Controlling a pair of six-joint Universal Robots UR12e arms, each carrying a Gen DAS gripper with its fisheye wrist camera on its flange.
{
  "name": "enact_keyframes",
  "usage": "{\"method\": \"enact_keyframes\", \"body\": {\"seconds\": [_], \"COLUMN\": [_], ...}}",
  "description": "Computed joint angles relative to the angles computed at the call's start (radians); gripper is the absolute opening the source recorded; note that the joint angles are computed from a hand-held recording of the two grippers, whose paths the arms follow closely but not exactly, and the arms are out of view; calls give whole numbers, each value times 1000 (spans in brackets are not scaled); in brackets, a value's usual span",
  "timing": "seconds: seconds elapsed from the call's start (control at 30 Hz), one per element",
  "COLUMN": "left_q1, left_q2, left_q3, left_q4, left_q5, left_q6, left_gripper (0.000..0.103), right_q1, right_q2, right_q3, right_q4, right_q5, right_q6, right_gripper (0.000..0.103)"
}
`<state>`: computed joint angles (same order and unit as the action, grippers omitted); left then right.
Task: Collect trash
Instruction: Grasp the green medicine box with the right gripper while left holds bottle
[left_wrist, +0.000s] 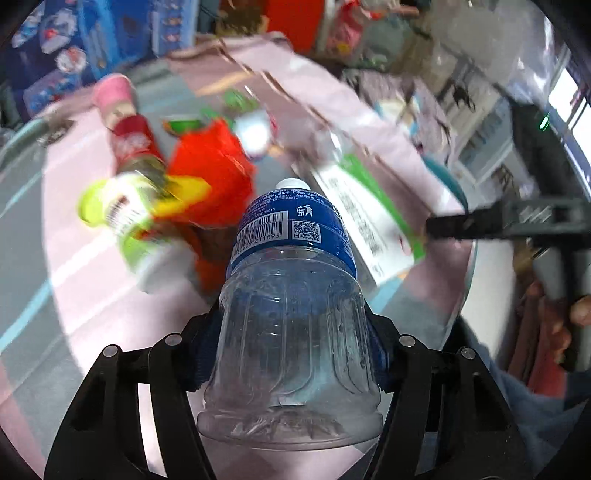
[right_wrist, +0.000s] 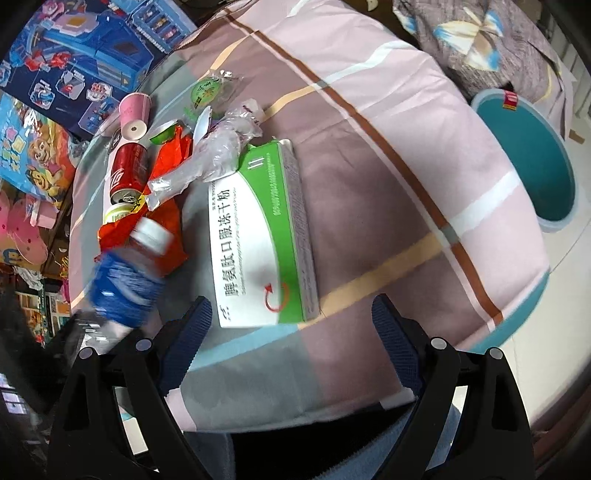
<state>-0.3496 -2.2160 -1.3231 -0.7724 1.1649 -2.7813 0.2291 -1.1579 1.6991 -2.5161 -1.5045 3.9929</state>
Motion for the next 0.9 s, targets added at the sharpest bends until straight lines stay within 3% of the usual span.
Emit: {"method": "enact_keyframes", "body": {"seconds": [0.27, 0.33, 0.5, 0.57, 0.63, 0.9], "left_q1": [45, 56, 59, 54, 49, 30], "left_q2": [20, 22, 6, -4, -13, -22], "left_q3": [-3, -5, 23, 38, 52, 83], "left_q4": [66, 83, 55, 32, 14, 24], "left_q5": [-71, -80, -81, -80, -76, -86], "left_q6": [-123, -149, -183, -182, -182, -185], "left_gripper": [66, 66, 66, 66, 66, 66], "right_q1": [4, 10, 21, 14, 10, -31], "right_q2": [95, 123, 160, 164, 161, 83], "right_q3": [-124, -168, -214, -213, -199, -72], "right_q4": [82, 127, 149, 156, 132, -61], "right_q5": [21, -3, -83, -70, -63, 113], "right_q6": [-96, -130, -198, -203, -217, -237], "right_gripper": [84, 85, 85, 85, 76, 74]}}
